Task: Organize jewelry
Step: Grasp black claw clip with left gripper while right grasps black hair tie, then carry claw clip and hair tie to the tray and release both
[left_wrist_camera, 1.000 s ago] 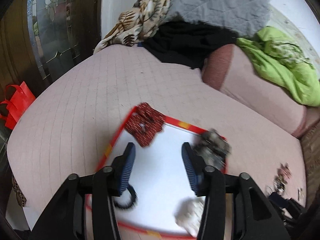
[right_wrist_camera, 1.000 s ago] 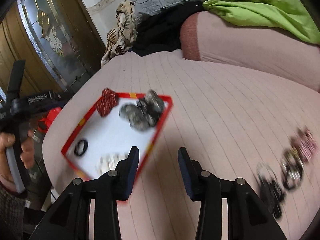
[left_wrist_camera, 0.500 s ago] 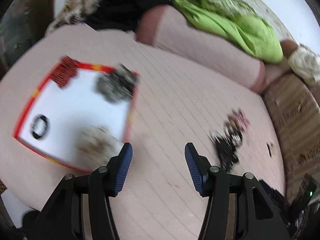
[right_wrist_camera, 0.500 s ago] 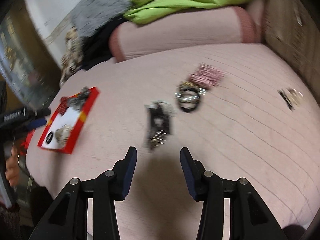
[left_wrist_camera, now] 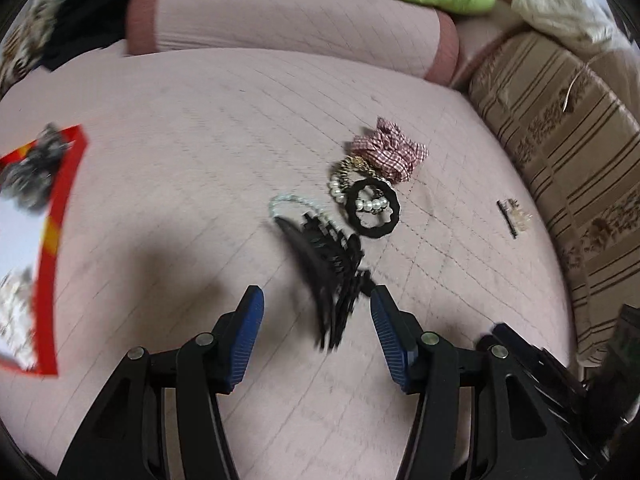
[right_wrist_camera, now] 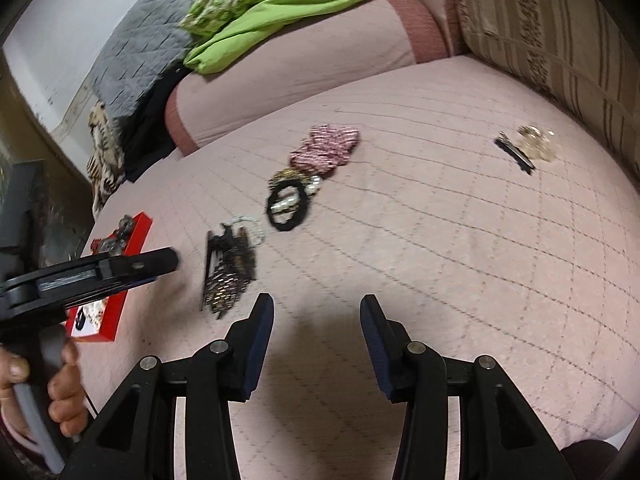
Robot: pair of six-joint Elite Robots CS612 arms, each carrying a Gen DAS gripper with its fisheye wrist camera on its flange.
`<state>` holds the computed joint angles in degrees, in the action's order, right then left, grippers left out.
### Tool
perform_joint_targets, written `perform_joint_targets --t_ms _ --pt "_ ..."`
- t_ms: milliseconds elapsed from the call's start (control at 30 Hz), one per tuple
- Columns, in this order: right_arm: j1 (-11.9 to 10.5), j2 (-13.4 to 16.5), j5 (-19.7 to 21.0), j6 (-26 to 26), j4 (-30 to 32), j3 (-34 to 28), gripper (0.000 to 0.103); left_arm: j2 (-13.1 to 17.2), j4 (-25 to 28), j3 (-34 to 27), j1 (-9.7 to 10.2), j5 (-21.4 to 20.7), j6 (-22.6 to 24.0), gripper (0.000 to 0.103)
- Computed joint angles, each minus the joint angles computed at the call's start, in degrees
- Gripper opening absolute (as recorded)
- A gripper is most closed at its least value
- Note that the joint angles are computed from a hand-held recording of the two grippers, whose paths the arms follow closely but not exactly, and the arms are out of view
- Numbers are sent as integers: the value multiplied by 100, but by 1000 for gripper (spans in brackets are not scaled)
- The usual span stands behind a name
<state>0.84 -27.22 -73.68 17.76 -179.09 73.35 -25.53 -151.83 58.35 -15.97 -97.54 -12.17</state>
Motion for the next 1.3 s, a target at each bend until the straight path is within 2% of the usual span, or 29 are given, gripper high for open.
perform_joint_targets --t_ms 33,100,233,467,533,767,833,933,1000,1033,1067,1167,1300 --pt "-20 6 12 45 -9 4 49 95 134 -166 -16 27 61 54" --pt "-54 21 41 132 -14 0 49 235 328 -392 -18 -38 125 47" --pt "-74 70 76 155 54 -93 49 389 588 -645 43 -344 87 8" --pt "-21 337 122 -150 455 -749 49 421 477 -604 253 -538 -235 7" --pt "2 470 139 -222 660 -1058 49 471 429 -643 326 -776 -367 9" --pt "88 1003 246 -283 1581 -2207 48 513 307 -656 368 -1001 -460 16" --pt "113 1135 201 -281 1801 -2474 40 526 276 -664 370 -1079 -464 16" --pt "137 1309 174 -296 2145 -2812 21 606 424 -790 362 -1238 -505 16" --pt "131 1359 225 -245 2167 -2879 13 618 543 -807 343 -1305 -396 15" --pt "122 1353 269 -213 2124 -2851 12 604 468 -760 327 -1298 -348 6" --pt "109 1333 339 -181 2093 -2805 11 574 424 -710 309 -1253 -294 3" --pt "70 1175 433 -103 1846 -2489 11 465 330 -562 284 -1160 -249 3" --pt "10 934 602 82 1424 -2012 11 228 -57 -189 288 -1122 -187 3"
